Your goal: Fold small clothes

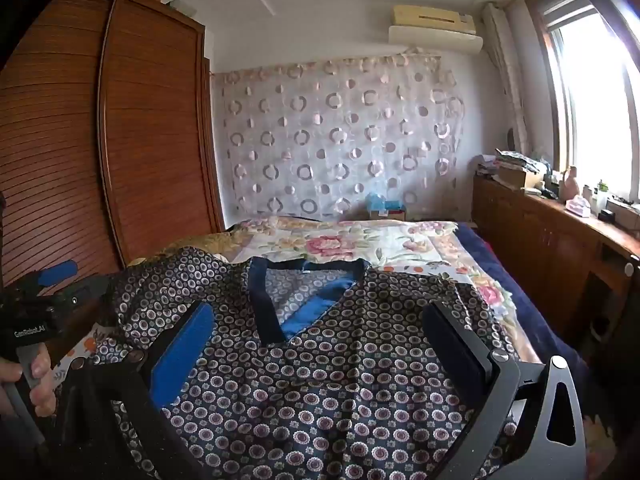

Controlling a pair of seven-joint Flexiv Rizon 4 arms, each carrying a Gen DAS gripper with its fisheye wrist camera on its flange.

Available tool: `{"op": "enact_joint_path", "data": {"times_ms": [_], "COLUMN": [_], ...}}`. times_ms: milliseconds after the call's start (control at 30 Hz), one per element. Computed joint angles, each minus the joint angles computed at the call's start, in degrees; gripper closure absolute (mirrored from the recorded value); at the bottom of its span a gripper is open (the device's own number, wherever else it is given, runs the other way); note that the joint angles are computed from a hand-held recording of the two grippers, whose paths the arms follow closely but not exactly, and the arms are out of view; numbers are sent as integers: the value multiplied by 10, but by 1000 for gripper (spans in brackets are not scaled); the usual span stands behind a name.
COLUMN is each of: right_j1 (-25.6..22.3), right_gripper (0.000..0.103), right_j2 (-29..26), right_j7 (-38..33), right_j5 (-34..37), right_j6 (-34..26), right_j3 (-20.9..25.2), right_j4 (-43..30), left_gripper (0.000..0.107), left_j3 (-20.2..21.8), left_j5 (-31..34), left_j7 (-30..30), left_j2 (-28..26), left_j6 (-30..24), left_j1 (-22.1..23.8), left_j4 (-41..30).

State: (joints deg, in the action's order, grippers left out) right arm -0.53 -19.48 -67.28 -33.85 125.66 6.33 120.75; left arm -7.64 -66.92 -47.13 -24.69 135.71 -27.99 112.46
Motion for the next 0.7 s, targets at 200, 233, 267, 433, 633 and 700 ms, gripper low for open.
{"op": "enact_joint_path", "data": {"times_ms": [200,233,267,433,633,700], "right_j1": [-2,-4,-5,8,7,7], "right_gripper": [0,0,0,0,0,0], "right_j2": [0,0,0,-3,-4,-5], "right_j7": [0,3,4,-12,-14,-13], "right_j5": [-1,-5,-5,11,12,12], "right_j6": [3,4,5,0,-1,-2], "right_j3": [1,2,1,-2,0,1], "right_j4": [1,1,1,0,-3,-5], "left_gripper": [4,4,4,4,4,4], "left_j3": [-1,-1,0,1,-1,-1], "left_j5": [-3,-1,0,-8,-8,-5], "left_j7": [-3,-6,-6,7,10,7], "left_j2": [2,2,2,9,6,7], "left_j6": [-6,-5,-5,-10,-3,-2], "left_j1": [0,0,1,0,-2,0], "left_j4": [1,1,2,-3,-4,-2]}}
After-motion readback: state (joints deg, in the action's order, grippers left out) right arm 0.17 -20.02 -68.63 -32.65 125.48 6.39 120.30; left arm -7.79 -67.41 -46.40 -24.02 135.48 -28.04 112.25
